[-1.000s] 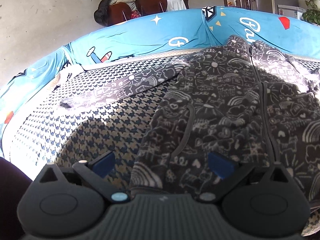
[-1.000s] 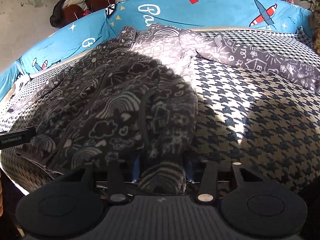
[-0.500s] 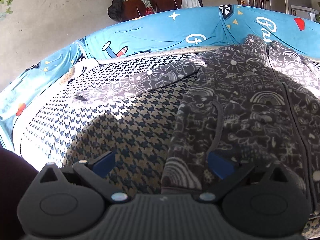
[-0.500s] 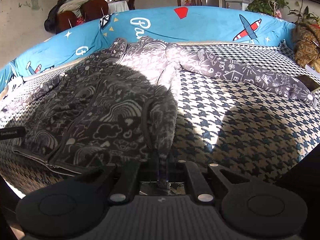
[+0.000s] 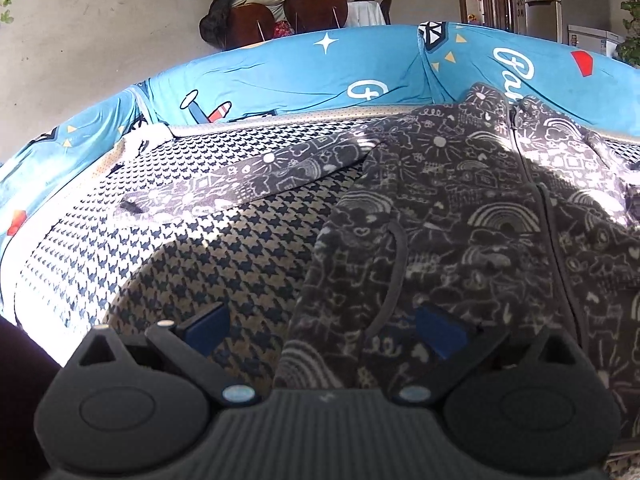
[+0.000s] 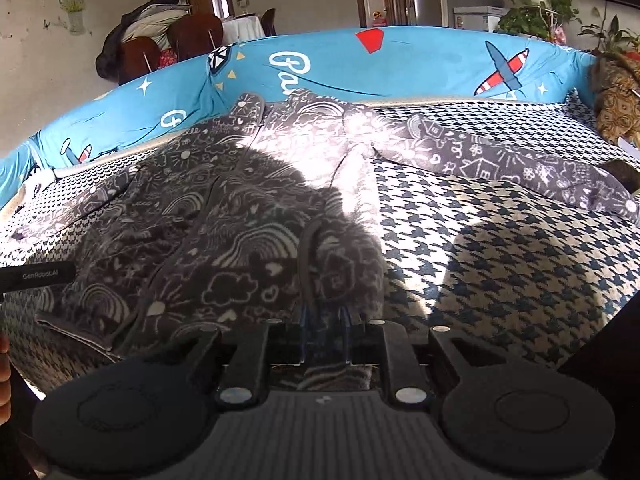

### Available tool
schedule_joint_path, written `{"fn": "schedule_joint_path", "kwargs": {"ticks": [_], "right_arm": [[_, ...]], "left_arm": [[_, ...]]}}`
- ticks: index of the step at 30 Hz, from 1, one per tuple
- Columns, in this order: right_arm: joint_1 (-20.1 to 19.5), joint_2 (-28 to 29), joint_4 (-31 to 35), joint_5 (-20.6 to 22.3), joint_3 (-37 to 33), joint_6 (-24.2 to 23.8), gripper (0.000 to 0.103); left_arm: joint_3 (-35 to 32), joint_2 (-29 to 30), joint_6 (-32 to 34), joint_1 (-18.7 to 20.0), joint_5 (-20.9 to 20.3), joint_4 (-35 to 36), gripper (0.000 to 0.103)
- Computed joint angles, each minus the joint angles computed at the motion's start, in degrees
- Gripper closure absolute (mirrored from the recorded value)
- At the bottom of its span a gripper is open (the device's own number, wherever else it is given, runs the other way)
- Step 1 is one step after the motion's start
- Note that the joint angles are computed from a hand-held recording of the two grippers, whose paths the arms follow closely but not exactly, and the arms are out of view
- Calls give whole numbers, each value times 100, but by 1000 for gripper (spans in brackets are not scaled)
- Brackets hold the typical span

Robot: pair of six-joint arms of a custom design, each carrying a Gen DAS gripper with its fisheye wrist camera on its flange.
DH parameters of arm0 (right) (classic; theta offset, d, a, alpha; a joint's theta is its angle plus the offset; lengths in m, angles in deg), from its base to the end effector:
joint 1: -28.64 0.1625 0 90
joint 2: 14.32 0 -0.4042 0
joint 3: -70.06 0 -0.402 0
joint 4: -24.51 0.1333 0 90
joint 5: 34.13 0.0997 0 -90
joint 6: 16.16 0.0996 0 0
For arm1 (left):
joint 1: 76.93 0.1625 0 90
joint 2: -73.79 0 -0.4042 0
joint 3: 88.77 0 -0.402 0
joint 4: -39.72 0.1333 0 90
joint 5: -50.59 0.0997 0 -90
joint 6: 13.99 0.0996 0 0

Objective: Fold clothes

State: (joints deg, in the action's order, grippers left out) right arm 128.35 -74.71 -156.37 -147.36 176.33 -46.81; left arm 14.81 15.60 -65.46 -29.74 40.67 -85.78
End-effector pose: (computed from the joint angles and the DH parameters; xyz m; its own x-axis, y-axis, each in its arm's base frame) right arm 0.1964 -0.5901 0.2311 -0.7589 -0.2522 0.6004 -0.5883 0.6607 -0.4661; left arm -0.2316 -0.5906 0.1858 -0.5308 -0.4151 -0.7389 0.4081 0.6389 -0.6521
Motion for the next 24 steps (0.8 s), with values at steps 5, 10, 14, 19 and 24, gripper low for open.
{"fn": "schedule_joint_path", "kwargs": {"ticks": [5,10,14,19,24], "right_arm": [[72,176,190,-32,-157,-116,78],[123,319,481,46,-347,-212,76],[209,501,629,-25,-503,-341,68],[218,588,705,-169,-479,-412,63],[187,555,587,-110,-385,-495,61]], "left_arm": [[-127,177,678,78,-274,-846,0],[-289,226,332,189,-490,-274,0],[-200,155,163,263,-722,-301,0],[-55,59,142,302,-924,-622,0],[-40,87,38,254,-800,-431,0]]}}
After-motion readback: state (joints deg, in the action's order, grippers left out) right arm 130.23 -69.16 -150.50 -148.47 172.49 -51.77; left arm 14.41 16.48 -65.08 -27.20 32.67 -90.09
